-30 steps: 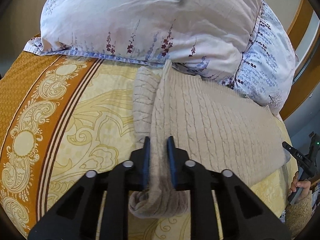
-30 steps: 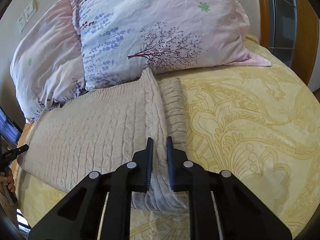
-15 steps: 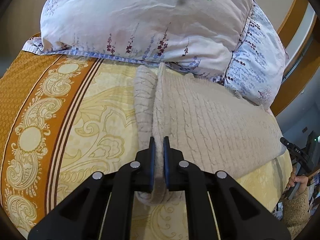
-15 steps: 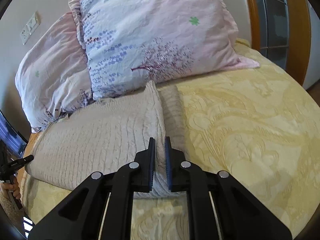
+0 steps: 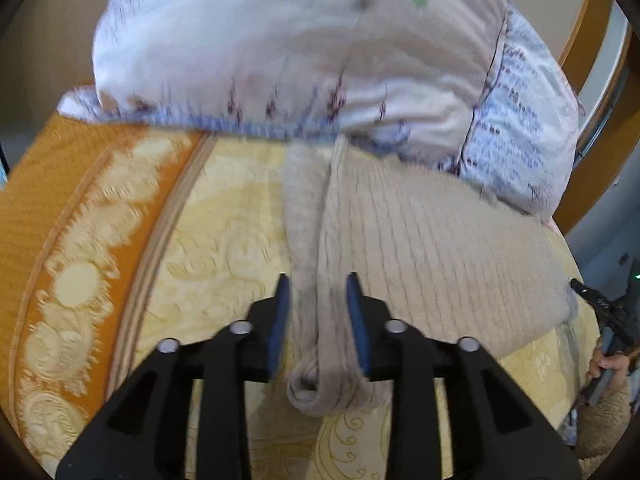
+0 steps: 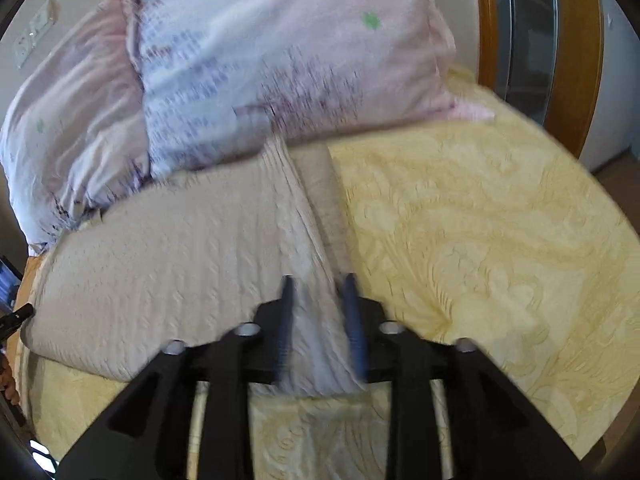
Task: Fold small clothes
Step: 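Release the sweater and smooth the folded stack with both tools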
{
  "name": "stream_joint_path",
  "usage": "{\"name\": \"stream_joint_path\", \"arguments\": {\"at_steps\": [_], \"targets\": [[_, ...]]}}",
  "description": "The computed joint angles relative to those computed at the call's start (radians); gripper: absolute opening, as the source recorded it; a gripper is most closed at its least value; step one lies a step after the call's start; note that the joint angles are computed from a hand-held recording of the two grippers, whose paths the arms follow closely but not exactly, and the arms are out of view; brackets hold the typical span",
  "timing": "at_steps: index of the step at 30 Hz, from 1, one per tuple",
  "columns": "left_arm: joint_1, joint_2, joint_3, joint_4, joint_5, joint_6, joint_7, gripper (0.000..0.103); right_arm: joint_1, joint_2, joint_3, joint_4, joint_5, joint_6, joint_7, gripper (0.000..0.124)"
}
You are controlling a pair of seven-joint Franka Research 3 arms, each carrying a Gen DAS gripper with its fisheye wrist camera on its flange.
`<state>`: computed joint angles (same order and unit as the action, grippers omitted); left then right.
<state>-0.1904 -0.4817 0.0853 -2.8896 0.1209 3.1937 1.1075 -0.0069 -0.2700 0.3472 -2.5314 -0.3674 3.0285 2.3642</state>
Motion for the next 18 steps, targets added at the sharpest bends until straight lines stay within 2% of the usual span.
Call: {"name": "stream_joint_path", "arguments": {"at_steps": [1,2,3,4,6,8,11,14,16,18], "targets": [[0.036,-0.006,-0.044,-0.001,0.005,0.014,-0.015,0.040,-0.018,0.005,0.020,0.010,-0.028,0.016,0.006,0.047],[0.083,-0.008,-0.101,0.001,0.014,0.027,-0.034,0.049,-0.011,0.017,0.022,0.024,-0.038,0.028,-0.011,0.048],[0.132,-0.009,-0.164,0.005,0.026,0.042,-0.054,0.055,0.007,0.035,0.019,0.043,-0.037,0.028,-0.035,0.048],[0.168,-0.004,-0.213,0.013,0.051,0.059,-0.075,0.057,0.045,0.063,0.001,0.067,-0.017,0.022,-0.077,0.048],[0.158,0.029,-0.233,0.046,0.072,0.063,-0.070,0.060,0.151,0.121,-0.062,0.113,0.069,0.009,-0.186,0.048],[0.151,0.060,-0.239,0.074,0.092,0.052,-0.076,0.060,0.220,0.169,-0.098,0.154,0.126,-0.003,-0.254,0.048],[0.177,0.113,-0.274,0.118,0.118,0.021,-0.094,0.061,0.272,0.220,-0.124,0.208,0.127,-0.029,-0.275,0.048],[0.193,0.155,-0.283,0.146,0.133,-0.032,-0.124,0.061,0.313,0.260,-0.156,0.255,0.130,-0.102,-0.281,0.053],[0.161,0.185,-0.246,0.149,0.105,-0.047,-0.101,0.061,0.334,0.262,-0.181,0.247,0.089,-0.081,-0.254,0.054],[0.193,0.188,-0.269,0.144,0.160,-0.023,-0.132,0.061,0.350,0.258,-0.198,0.241,0.098,-0.071,-0.261,0.054]]}}
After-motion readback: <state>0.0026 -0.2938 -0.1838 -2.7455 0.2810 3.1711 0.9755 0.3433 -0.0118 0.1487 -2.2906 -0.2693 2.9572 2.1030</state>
